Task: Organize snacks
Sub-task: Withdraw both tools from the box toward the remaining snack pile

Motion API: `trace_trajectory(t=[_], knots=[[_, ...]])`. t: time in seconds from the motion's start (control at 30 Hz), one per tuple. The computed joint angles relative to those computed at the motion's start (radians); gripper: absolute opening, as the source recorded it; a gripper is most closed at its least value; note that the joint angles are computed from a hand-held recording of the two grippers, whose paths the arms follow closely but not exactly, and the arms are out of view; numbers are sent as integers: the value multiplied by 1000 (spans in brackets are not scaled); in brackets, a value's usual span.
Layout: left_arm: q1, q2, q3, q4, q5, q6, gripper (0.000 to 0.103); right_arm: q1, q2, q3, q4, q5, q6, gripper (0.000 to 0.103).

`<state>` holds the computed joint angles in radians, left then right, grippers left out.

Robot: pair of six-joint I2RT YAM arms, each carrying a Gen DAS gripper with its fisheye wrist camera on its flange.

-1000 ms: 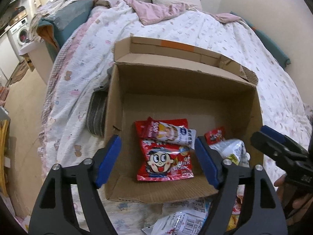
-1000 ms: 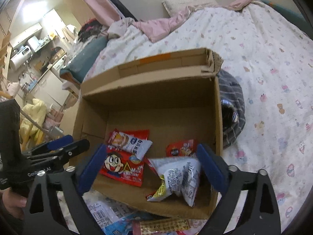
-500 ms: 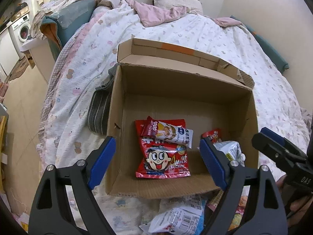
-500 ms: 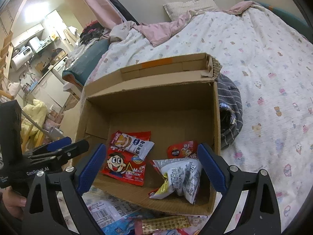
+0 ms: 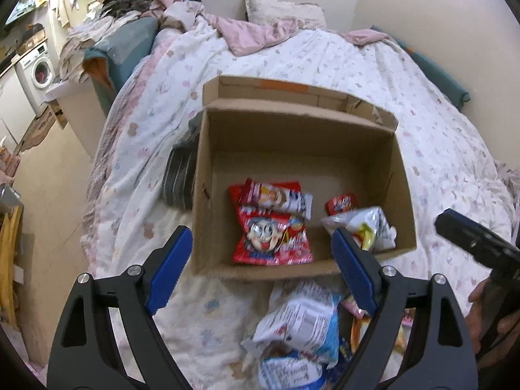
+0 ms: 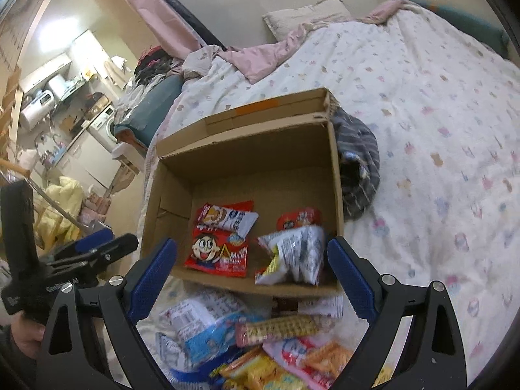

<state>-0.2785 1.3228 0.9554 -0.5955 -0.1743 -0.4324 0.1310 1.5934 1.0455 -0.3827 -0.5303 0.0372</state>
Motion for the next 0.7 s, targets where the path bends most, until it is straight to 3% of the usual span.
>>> trace_trajectory(t=[0.47, 0.7], knots=[[-6, -159, -133, -77, 32, -121, 85, -96, -185, -177, -76, 4, -46, 96], [-41, -118, -172, -83, 66, -154, 85, -134, -187, -212, -95, 19, -76, 96]])
